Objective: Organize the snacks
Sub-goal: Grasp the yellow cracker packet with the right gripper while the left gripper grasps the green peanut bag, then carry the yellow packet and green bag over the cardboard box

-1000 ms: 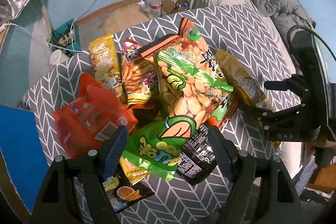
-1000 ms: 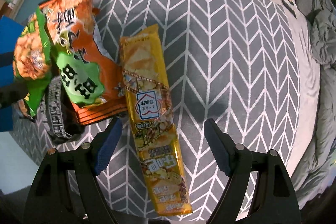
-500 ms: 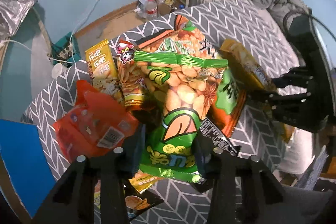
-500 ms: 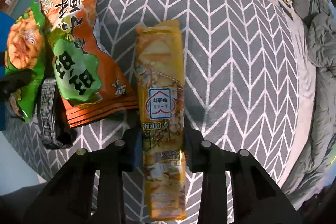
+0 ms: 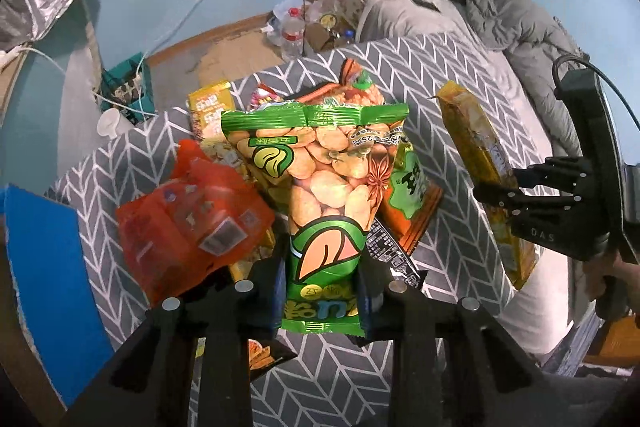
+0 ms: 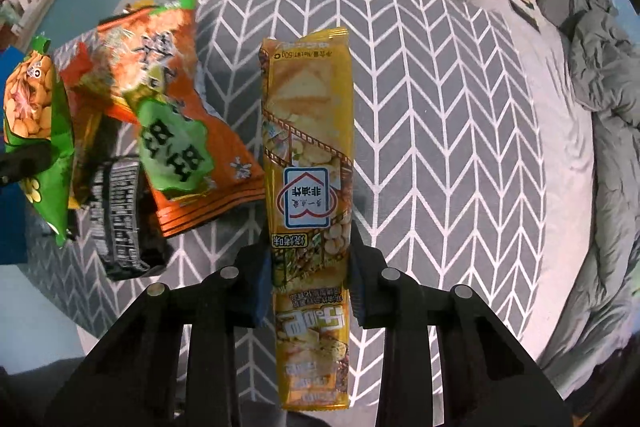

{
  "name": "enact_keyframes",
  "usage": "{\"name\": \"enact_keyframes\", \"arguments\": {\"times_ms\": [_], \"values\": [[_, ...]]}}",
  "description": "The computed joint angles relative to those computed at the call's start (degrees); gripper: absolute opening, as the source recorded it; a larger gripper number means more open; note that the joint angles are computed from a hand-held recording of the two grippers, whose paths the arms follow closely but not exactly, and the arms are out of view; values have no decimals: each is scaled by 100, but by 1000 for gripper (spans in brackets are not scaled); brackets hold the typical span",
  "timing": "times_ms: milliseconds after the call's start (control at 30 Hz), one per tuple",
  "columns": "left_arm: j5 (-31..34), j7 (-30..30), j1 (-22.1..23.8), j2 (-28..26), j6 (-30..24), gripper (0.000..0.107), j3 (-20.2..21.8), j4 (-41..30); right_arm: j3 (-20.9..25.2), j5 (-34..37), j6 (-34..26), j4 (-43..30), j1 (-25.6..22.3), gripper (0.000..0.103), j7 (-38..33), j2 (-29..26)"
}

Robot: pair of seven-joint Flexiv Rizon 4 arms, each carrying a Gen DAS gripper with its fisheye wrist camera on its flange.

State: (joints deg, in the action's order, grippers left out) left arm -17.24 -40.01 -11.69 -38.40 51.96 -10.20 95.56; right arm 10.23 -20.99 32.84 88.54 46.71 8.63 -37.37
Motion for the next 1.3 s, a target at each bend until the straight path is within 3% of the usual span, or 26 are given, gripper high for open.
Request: {"name": "enact_keyframes", "arguments": {"times_ms": [200,433,900,1300], "values": [[-198,-7,139,184,-55,29,-45,84,-55,-66,-680,-653,147,30,-158,-121],[-446,-37,297,377,-165,29,-38,96,-187,-303,-1019,-1017,229,30,-283,-114],[-1127,28,640,738,-118,29,-32,236,-351,-577,-1129,-1773,325,30,-714,-323],[-1302,-337,840,883,-97,29,140,330,-540,-496,-1224,-3124,493,30,-1483,-1049]]}}
